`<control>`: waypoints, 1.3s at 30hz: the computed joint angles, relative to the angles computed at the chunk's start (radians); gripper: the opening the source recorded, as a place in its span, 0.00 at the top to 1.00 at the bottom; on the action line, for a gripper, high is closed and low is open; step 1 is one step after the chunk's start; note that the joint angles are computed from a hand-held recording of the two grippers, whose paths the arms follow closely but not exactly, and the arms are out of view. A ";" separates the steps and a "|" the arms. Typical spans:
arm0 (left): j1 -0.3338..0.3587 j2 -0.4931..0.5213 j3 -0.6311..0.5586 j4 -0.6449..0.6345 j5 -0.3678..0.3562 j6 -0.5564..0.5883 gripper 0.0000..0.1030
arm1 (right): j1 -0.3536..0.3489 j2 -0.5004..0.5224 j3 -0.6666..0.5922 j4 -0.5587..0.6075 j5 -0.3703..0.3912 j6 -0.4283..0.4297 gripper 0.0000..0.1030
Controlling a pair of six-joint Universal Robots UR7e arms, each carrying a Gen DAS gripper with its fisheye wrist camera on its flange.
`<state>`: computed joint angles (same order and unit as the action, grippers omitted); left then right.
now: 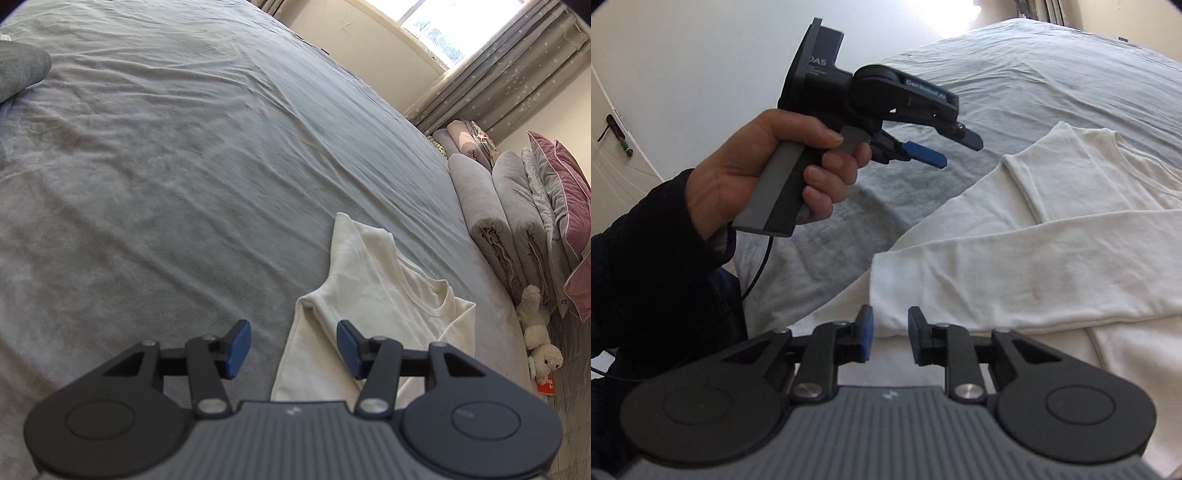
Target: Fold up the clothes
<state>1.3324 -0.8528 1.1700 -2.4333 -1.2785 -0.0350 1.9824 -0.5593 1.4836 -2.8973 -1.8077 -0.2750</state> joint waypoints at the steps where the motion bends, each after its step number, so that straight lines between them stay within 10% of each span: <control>1: 0.000 -0.001 0.000 -0.002 -0.001 -0.001 0.49 | -0.005 -0.015 0.021 -0.052 -0.011 0.012 0.54; 5: -0.004 -0.004 0.013 -0.021 0.008 0.011 0.49 | -0.055 -0.063 0.093 -0.336 -0.107 0.240 0.33; 11: -0.011 -0.002 0.027 -0.027 0.002 0.024 0.49 | -0.177 -0.087 0.134 -0.518 -0.152 0.637 0.33; 24: -0.028 0.017 0.048 -0.039 -0.017 0.080 0.49 | -0.221 0.014 0.018 -0.642 -0.165 0.744 0.33; 27: -0.027 0.023 0.040 -0.028 -0.018 0.071 0.49 | -0.254 0.010 0.080 -0.884 -0.083 0.936 0.34; 33: -0.027 0.029 0.033 -0.024 -0.024 0.065 0.49 | -0.272 -0.005 0.170 -1.056 -0.240 1.166 0.42; 36: -0.027 0.028 0.031 -0.017 -0.029 0.067 0.49 | -0.265 -0.037 0.196 -1.082 -0.309 1.131 0.42; 39: -0.029 0.026 0.033 -0.011 -0.032 0.079 0.49 | -0.232 -0.056 0.140 -0.902 -0.393 0.877 0.42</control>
<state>1.3035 -0.8271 1.2031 -2.4446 -1.3104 0.0442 1.7499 -0.6154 1.6238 -3.7995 -2.2003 0.6017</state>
